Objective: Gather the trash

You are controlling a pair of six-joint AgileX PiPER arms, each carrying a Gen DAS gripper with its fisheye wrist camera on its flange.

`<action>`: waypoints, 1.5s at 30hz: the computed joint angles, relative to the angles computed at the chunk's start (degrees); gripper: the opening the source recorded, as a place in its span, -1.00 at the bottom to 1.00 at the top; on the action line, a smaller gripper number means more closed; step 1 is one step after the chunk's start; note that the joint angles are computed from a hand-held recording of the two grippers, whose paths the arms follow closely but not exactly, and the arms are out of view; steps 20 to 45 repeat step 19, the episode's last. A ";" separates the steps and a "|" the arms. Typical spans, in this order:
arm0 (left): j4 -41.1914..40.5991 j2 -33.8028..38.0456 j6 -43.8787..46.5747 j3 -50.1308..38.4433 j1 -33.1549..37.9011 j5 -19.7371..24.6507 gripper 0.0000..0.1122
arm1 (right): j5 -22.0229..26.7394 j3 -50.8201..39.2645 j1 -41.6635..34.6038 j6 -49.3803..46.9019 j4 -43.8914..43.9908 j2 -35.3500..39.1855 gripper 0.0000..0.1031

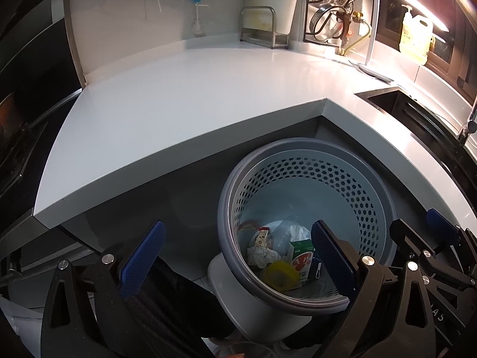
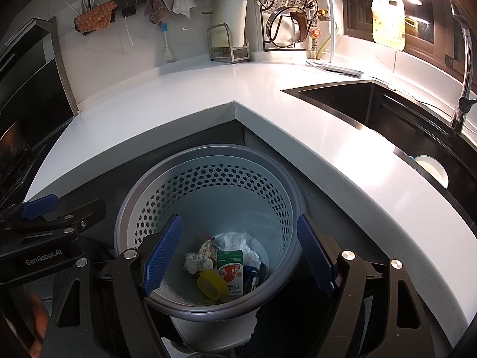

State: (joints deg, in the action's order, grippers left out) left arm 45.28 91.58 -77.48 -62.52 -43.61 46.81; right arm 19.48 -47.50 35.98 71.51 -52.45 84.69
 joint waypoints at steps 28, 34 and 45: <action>-0.42 0.36 0.37 0.08 0.52 -0.60 0.72 | -0.29 -0.58 0.09 1.08 -0.55 1.44 0.47; -0.42 0.36 0.37 0.08 0.52 -0.60 0.72 | -0.29 -0.58 0.09 1.08 -0.55 1.44 0.47; -0.42 0.36 0.37 0.08 0.52 -0.60 0.72 | -0.29 -0.58 0.09 1.08 -0.55 1.44 0.47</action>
